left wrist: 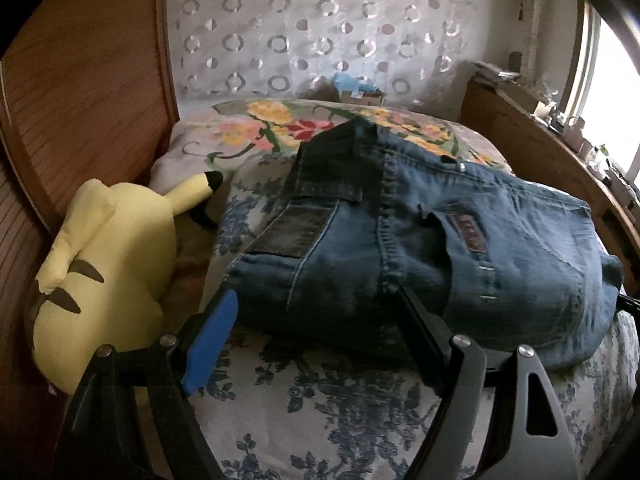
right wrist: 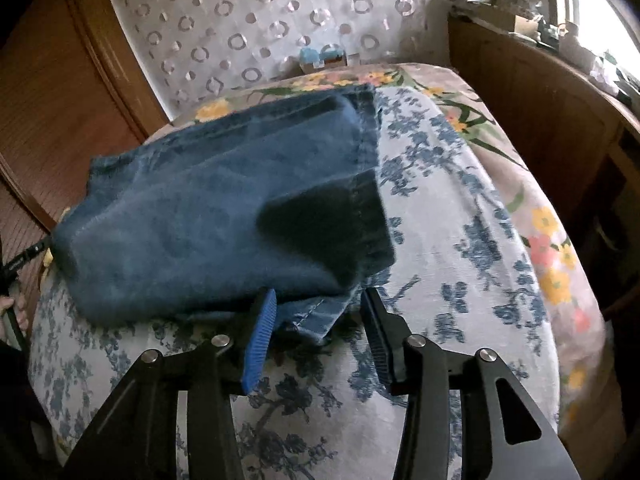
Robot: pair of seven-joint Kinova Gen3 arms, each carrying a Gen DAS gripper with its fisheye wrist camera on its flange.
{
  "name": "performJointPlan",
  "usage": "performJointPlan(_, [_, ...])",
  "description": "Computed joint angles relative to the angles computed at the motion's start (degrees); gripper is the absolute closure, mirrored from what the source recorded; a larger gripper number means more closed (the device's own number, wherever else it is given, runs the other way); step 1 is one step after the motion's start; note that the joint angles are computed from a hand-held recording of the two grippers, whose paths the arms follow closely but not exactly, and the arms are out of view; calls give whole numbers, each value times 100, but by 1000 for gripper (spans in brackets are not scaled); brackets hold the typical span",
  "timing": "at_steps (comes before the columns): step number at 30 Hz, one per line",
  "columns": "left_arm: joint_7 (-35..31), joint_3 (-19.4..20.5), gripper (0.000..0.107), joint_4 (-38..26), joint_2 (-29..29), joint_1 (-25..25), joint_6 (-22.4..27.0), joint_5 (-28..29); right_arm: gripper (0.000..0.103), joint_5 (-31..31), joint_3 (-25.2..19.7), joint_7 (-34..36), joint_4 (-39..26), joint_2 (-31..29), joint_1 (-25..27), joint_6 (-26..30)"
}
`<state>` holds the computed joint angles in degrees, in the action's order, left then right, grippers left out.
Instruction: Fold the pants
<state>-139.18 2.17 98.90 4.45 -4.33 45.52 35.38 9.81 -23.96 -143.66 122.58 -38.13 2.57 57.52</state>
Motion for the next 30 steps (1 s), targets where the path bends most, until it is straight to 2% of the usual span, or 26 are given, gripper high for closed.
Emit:
performJointPlan(5, [274,17,26,-86,129,42,-28,-231,59,191,-257,-36,-241,283,95,135])
performJointPlan(8, [378,49,26,-152,192,41,4,-296,76,362,-446,-110,-268,397,88,179])
performJointPlan(10, [454,68,26,-192,226,47,4,-352,82,424,-616,-235,-343,435,74,258])
performJointPlan(12, [604,83,26,-253,282,74,-13,-471,85,433,-475,-230,-273,399,-67,172])
performJointPlan(14, [550,104,28,-336,378,-17,138,-329,87,460,-384,-213,-210,405,-143,75])
performJointPlan(17, [437,141,39,-365,443,-126,235,-115,88,435,-388,-209,-232,300,-211,159])
performJointPlan(18, [434,147,50,-334,427,-123,181,-108,88,431,-380,-212,-213,283,-216,132])
performJointPlan(19, [411,154,54,-303,412,-129,138,-74,88,422,-359,-213,-185,254,-225,91])
performJointPlan(21, [320,172,77,-249,393,-141,72,11,88,377,-332,-192,-179,149,-245,98])
performJointPlan(24, [227,190,91,-213,363,-103,-10,9,89,303,-373,-156,-189,-47,-220,139])
performJointPlan(28, [201,188,94,-83,169,20,-265,-129,90,318,-427,-30,-217,-271,-81,113])
performJointPlan(30, [108,148,94,-54,62,-8,-285,31,90,317,-415,69,-249,-392,-7,118])
